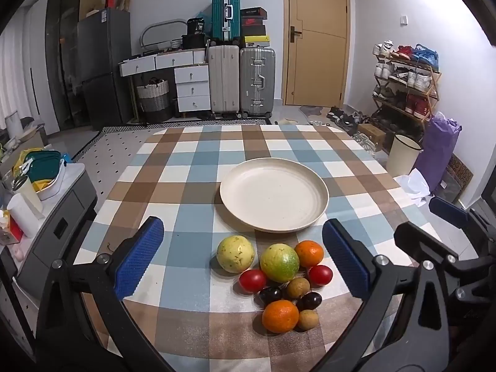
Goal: Organize fruits
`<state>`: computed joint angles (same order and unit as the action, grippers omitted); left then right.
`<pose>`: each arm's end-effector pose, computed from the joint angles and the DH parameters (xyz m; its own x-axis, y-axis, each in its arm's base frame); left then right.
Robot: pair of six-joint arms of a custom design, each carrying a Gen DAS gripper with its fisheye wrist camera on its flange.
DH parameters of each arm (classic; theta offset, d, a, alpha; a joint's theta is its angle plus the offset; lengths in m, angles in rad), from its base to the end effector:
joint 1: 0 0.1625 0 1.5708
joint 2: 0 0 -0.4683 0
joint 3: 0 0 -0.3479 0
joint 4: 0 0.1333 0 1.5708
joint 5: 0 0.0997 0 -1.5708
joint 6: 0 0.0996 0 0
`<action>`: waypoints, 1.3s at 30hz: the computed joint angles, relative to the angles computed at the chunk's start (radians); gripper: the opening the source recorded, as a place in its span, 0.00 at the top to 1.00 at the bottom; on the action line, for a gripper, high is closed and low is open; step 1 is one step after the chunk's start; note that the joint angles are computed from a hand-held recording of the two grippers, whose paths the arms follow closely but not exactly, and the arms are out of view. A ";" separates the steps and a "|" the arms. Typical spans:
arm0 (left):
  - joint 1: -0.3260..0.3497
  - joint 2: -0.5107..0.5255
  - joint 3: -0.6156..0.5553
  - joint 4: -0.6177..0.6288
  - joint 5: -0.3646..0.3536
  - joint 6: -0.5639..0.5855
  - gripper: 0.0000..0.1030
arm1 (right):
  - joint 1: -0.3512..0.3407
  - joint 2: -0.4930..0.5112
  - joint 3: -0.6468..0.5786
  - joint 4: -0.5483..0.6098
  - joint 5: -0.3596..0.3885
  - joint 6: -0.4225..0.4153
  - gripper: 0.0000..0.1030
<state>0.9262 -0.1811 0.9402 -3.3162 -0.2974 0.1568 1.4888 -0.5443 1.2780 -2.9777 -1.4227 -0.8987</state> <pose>-0.2935 -0.7707 0.0744 -0.6528 -0.3868 -0.6513 0.4389 0.5077 -0.7414 0.0821 -0.8078 0.1572 -0.6685 -0.6164 0.4161 -0.7374 0.4768 -0.4785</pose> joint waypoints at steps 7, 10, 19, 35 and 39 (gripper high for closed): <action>0.003 -0.021 0.036 0.043 -0.012 -0.058 0.01 | 0.003 -0.009 0.024 -0.016 0.003 -0.005 0.00; 0.005 -0.032 0.050 0.065 -0.024 -0.094 0.01 | 0.003 -0.009 0.025 -0.015 0.003 -0.006 0.00; 0.006 -0.022 0.035 0.041 -0.014 -0.062 0.01 | 0.002 -0.010 0.024 -0.013 0.003 -0.003 0.00; 0.005 -0.027 0.050 0.016 -0.010 -0.053 0.01 | 0.003 -0.010 0.024 -0.012 0.002 -0.002 0.00; 0.006 -0.032 0.059 0.028 -0.014 -0.070 0.01 | 0.002 -0.009 0.021 -0.007 0.003 0.000 0.00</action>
<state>0.9319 -0.2135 0.9990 -3.2878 -0.3112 0.0869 1.4907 -0.5536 1.2993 -2.9847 -1.4202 -0.8989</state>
